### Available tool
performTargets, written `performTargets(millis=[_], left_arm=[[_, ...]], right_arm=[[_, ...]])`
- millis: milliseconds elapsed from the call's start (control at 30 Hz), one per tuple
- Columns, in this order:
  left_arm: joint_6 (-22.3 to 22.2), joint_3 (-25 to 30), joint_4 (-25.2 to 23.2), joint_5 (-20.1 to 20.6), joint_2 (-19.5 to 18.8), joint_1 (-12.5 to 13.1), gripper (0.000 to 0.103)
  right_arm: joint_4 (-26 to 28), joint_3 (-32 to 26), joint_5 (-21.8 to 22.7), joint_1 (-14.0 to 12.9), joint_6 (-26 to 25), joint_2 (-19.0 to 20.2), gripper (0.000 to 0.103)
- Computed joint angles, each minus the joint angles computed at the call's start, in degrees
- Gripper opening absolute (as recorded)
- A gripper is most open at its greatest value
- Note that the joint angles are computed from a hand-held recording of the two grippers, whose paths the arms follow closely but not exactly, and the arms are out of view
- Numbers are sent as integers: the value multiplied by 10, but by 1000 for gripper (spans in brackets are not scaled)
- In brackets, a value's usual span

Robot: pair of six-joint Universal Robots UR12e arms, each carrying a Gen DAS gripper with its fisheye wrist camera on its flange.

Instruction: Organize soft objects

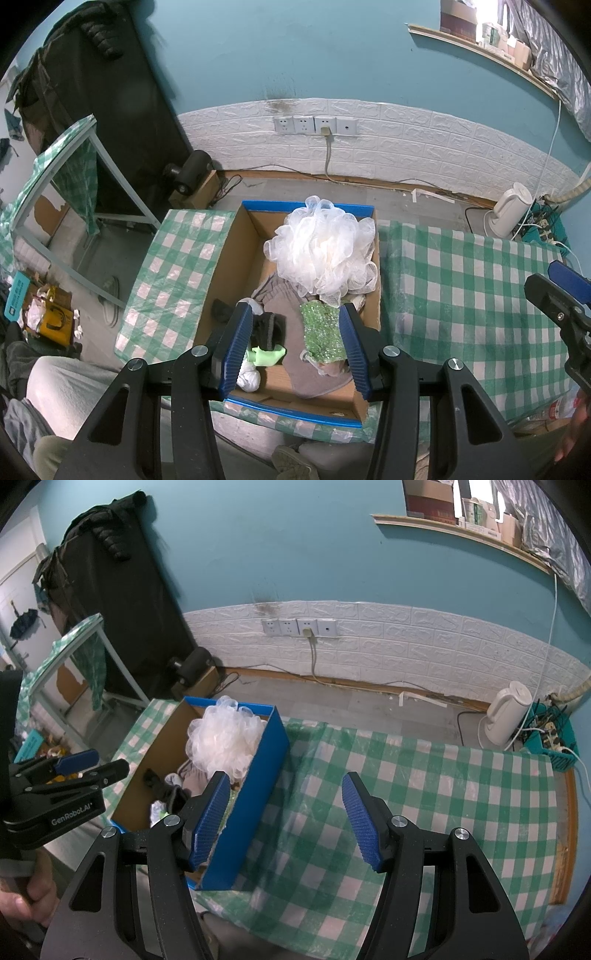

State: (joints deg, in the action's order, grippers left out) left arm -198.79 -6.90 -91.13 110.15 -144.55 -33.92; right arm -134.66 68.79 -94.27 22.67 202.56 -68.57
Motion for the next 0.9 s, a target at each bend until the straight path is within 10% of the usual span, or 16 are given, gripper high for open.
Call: performTargets(millis=[600, 900], left_arm=[[-1, 43, -26, 3, -20, 0, 50], [-5, -85, 54, -3, 43, -1, 54]], right_arm=[[1, -1, 1, -1, 0, 0, 63], [3, -1, 1, -1, 0, 0, 63]])
